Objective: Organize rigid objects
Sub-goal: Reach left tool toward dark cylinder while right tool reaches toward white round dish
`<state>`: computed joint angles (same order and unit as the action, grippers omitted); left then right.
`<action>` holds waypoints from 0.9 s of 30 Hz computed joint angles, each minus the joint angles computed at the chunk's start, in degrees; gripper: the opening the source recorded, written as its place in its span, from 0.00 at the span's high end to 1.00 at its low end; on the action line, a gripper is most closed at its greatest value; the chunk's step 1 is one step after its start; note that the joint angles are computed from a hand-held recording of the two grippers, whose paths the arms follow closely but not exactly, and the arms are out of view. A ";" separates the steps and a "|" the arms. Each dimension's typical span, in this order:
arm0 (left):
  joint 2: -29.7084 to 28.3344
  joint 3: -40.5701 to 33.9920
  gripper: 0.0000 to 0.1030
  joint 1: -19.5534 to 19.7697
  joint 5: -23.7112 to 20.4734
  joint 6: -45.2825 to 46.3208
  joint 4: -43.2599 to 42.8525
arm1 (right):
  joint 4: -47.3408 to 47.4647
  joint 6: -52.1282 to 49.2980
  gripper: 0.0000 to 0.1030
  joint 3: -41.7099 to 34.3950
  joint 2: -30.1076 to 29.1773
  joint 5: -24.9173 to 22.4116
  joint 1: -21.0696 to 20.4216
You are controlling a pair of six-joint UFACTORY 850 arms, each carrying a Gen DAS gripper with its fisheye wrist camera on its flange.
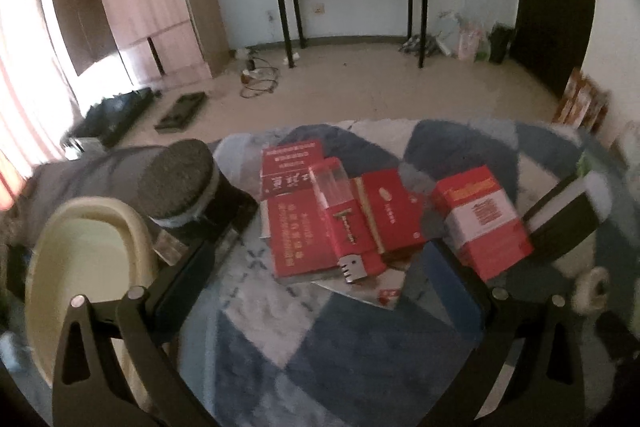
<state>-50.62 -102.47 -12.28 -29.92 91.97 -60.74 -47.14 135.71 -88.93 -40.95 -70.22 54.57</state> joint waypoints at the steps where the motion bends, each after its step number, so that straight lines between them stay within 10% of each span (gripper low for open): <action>1: 0.04 0.04 0.00 0.24 -0.73 0.44 -0.86 | 0.08 0.00 0.00 -0.01 -0.01 0.01 -0.01; 12: 1.16 1.93 0.00 0.89 0.17 9.55 -10.23 | 0.22 -0.32 0.00 -0.09 -0.19 0.51 -0.22; 17: -1.67 -3.02 0.00 1.96 -8.71 2.21 -5.11 | 0.22 -0.41 0.00 -0.11 -0.21 0.45 -0.24; 27: -1.24 -2.11 0.00 0.70 -1.98 1.57 -1.93 | 0.47 -0.76 0.00 0.22 -0.07 0.98 -0.48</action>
